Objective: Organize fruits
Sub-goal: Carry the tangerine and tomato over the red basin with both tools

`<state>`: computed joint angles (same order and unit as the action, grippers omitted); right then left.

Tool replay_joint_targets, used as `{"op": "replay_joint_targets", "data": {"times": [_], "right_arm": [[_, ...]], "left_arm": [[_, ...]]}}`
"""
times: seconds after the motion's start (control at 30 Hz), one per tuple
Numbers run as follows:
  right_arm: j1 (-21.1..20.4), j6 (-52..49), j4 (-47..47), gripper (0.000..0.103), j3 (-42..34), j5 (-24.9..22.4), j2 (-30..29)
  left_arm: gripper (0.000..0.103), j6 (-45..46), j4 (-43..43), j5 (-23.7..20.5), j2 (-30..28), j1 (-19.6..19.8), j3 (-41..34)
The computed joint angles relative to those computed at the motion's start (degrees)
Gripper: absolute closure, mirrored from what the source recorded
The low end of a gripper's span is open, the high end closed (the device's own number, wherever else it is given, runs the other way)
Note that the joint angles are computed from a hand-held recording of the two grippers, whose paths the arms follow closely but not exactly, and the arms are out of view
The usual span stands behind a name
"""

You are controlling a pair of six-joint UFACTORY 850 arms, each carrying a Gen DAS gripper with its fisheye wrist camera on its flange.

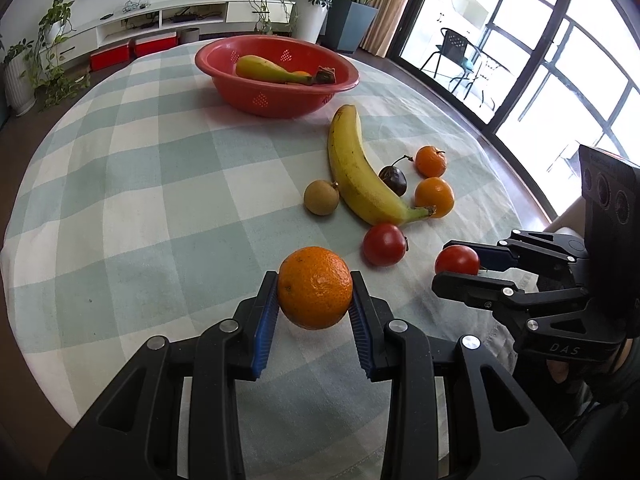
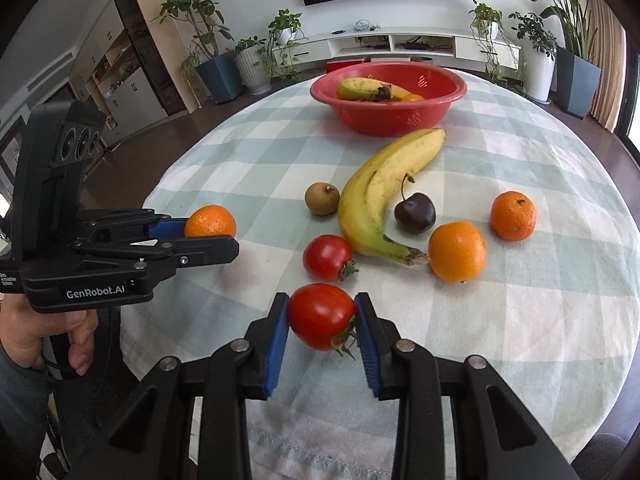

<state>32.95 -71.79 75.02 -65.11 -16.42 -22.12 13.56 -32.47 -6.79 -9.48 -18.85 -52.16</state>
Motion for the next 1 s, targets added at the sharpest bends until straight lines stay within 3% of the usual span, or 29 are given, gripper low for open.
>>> {"op": "replay_joint_targets", "data": {"times": [0.27,0.5,0.63,1.0], "right_arm": [[-3.75,-0.63,1.69,0.068,-3.68,-1.66,0.22],[-6.43,4.3,-5.26,0.068,-14.33,-0.77,-3.94],[-7.26,9.74,-11.06,0.068,-23.23,-2.84,-9.19],[-5.91,37.48,-40.45,0.068,-53.02,-12.6,-28.76]], "left_arm": [[0.071,-0.3,1.75,-0.66,-1.56,1.73,-5.1],[0.071,-7.9,12.38,-2.89,-6.21,4.51,-14.75],[0.071,-10.2,15.55,-4.97,-10.32,6.86,-21.68],[0.071,-19.14,27.98,-13.53,-24.46,10.26,-41.18]]}}
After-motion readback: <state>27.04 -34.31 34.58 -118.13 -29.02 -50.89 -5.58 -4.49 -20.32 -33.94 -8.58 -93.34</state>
